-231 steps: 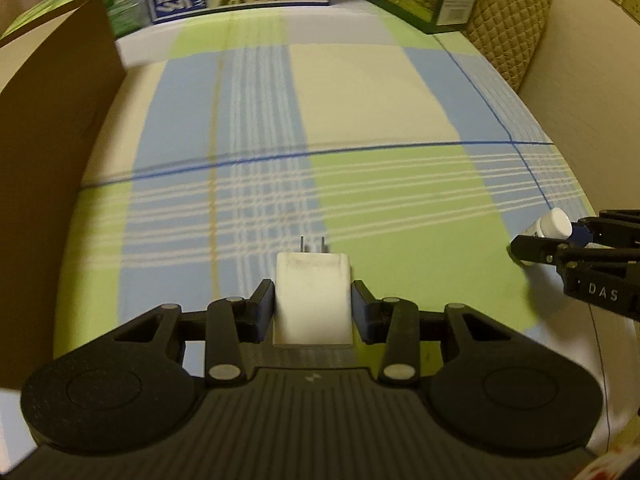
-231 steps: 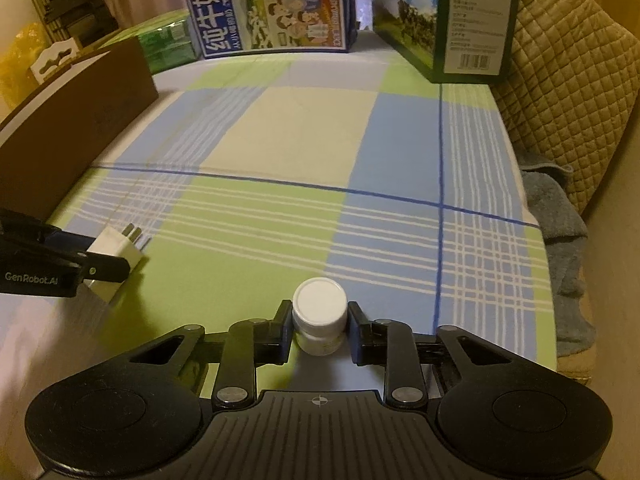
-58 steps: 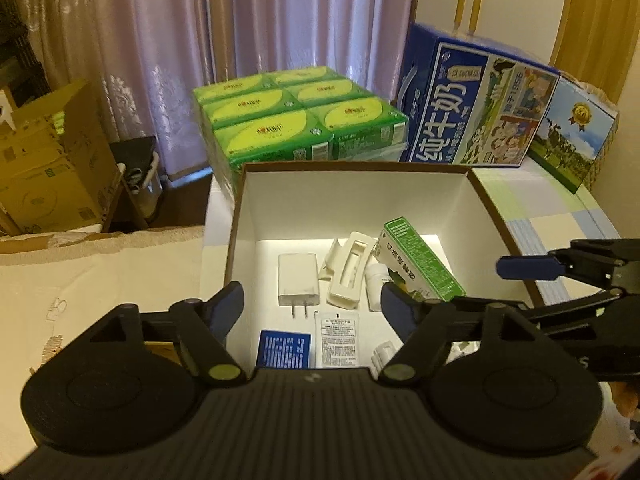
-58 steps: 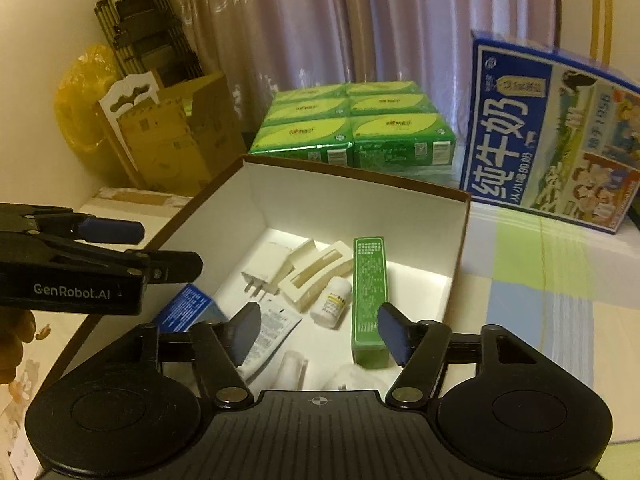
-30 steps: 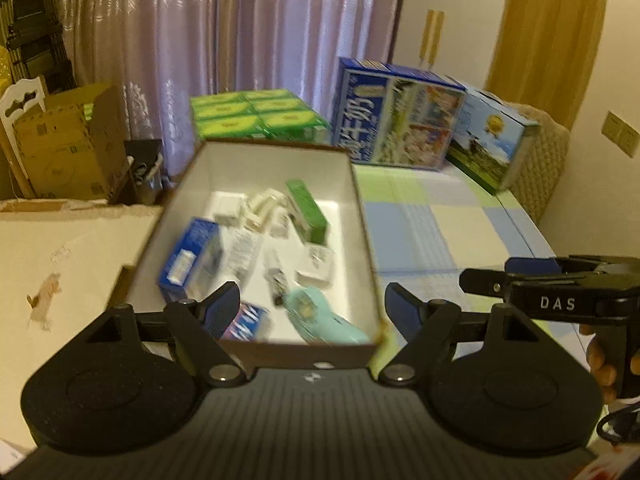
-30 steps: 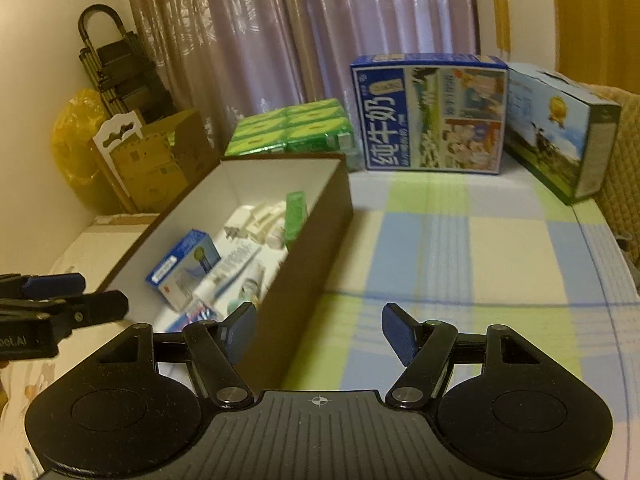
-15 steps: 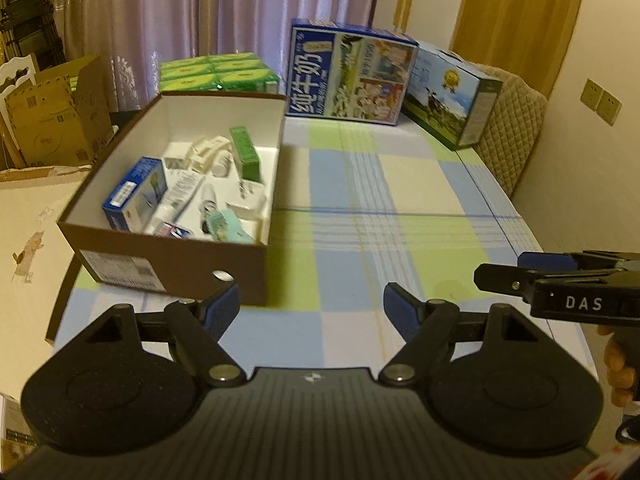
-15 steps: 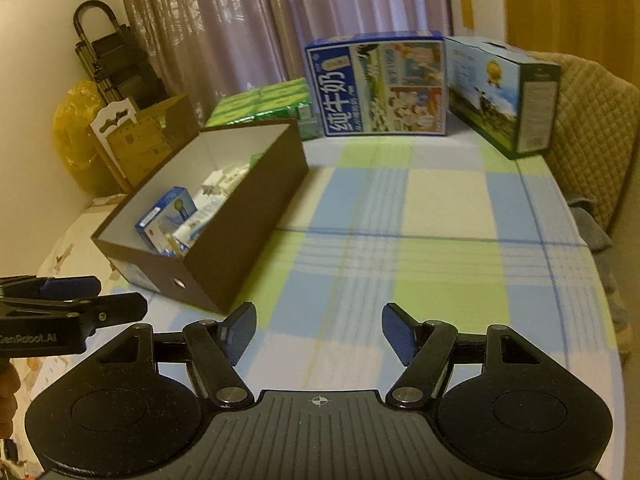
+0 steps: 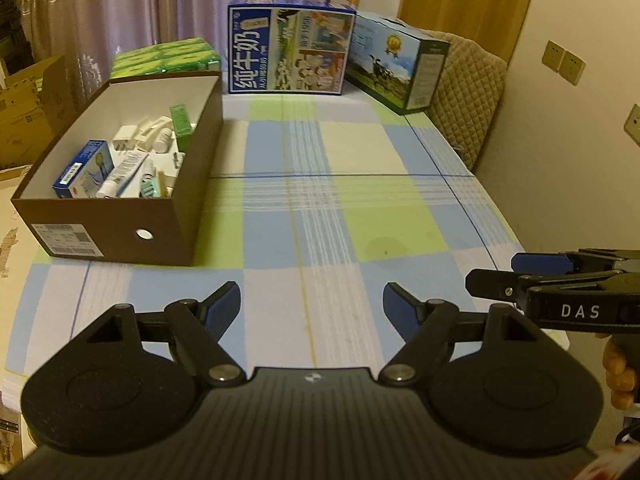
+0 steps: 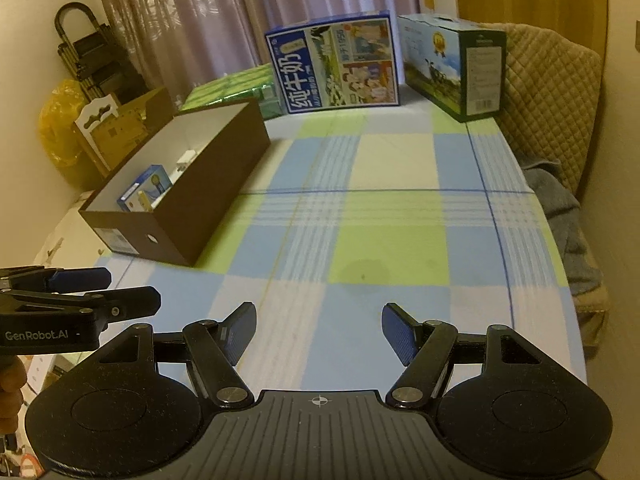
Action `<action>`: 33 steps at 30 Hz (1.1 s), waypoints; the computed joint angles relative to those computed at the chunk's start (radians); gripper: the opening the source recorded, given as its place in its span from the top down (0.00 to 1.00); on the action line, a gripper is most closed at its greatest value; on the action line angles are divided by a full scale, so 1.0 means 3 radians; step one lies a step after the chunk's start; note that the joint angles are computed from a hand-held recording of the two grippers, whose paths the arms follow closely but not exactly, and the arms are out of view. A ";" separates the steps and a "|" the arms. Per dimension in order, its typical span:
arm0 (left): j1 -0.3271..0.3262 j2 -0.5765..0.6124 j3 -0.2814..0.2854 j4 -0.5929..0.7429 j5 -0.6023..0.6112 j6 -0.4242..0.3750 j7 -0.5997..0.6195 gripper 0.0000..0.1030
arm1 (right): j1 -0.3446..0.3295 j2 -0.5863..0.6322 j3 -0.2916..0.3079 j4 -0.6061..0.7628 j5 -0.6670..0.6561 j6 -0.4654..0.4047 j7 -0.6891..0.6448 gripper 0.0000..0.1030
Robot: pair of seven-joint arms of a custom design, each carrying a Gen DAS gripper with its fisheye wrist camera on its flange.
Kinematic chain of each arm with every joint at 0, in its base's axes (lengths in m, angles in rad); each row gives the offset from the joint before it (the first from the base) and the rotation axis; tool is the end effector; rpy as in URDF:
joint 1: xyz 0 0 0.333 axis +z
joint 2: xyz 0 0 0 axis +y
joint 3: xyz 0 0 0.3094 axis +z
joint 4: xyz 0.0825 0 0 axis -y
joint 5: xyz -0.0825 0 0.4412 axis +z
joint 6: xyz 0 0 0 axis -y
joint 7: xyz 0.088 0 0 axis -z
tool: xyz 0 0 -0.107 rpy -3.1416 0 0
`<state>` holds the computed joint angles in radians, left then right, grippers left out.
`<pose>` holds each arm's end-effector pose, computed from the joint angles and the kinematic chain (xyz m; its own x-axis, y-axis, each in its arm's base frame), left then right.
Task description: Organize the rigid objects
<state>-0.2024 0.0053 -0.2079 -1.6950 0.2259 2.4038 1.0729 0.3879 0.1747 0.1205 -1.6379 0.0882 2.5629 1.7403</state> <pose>0.6139 -0.2650 0.6424 -0.0635 -0.9923 0.1060 -0.7529 -0.0221 -0.6578 0.6329 0.3437 0.5803 0.3425 -0.9136 -0.2192 -0.7494 -0.1249 -0.6503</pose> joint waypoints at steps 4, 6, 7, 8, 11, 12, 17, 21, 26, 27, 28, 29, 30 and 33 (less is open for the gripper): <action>-0.0037 -0.0008 -0.0028 -0.0022 0.0033 -0.0021 -0.0073 0.27 | -0.0030 -0.0121 -0.0001 -0.0149 0.0060 0.0002 -0.0075 0.35; -0.0052 -0.0022 -0.0037 -0.0044 0.0037 -0.0029 -0.0106 0.27 | -0.0043 -0.0177 -0.0001 -0.0222 0.0091 0.0014 -0.0116 0.35; -0.0059 -0.0028 -0.0041 -0.0053 0.0045 -0.0035 -0.0124 0.27 | -0.0043 -0.0202 -0.0001 -0.0254 0.0096 0.0022 -0.0118 0.35; -0.0066 -0.0034 -0.0046 -0.0063 0.0058 -0.0041 -0.0143 0.27 | -0.0048 -0.0231 -0.0001 -0.0290 0.0114 0.0029 -0.0137 0.35; -0.0084 -0.0048 -0.0058 -0.0080 0.0086 -0.0051 -0.0179 0.27 | -0.0055 -0.0281 -0.0005 -0.0353 0.0131 0.0039 -0.0150 0.35; -0.0090 -0.0054 -0.0062 -0.0086 0.0093 -0.0052 -0.0186 0.27 | -0.0057 -0.0301 -0.0007 -0.0378 0.0140 0.0044 -0.0152 0.35; -0.0107 -0.0078 -0.0073 -0.0110 0.0117 -0.0042 -0.0212 0.27 | -0.0065 -0.0389 -0.0011 -0.0482 0.0168 0.0081 -0.0164 0.35; -0.0116 -0.0100 -0.0081 -0.0125 0.0150 -0.0039 -0.0238 0.27 | -0.0067 -0.0415 -0.0012 -0.0508 0.0179 0.0099 -0.0167 0.35; -0.0121 -0.0118 -0.0089 -0.0141 0.0173 -0.0041 -0.0266 0.27 | -0.0063 -0.0449 -0.0009 -0.0550 0.0194 0.0109 -0.0172 0.35; -0.0122 -0.0125 -0.0090 -0.0149 0.0175 -0.0041 -0.0268 0.27 | -0.0061 -0.0455 -0.0008 -0.0555 0.0192 0.0109 -0.0169 0.35; -0.0122 -0.0124 -0.0091 -0.0146 0.0179 -0.0044 -0.0270 0.27 | -0.0061 -0.0456 -0.0008 -0.0558 0.0196 0.0113 -0.0172 0.35; -0.0122 -0.0119 -0.0090 -0.0140 0.0175 -0.0046 -0.0269 0.27 | -0.0060 -0.0460 -0.0008 -0.0564 0.0197 0.0116 -0.0170 0.35; -0.0122 -0.0121 -0.0090 -0.0141 0.0175 -0.0046 -0.0270 0.27 | -0.0059 -0.0462 -0.0008 -0.0567 0.0193 0.0117 -0.0169 0.35; -0.0123 -0.0136 -0.0093 -0.0157 0.0181 -0.0037 -0.0281 0.27 | -0.0056 -0.0472 -0.0007 -0.0577 0.0200 0.0121 -0.0179 0.35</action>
<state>-0.2394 -0.0356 -0.2357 -1.7420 0.2802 2.3928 0.9886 0.3710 0.0330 0.1186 -1.8109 0.1481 2.5993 1.6867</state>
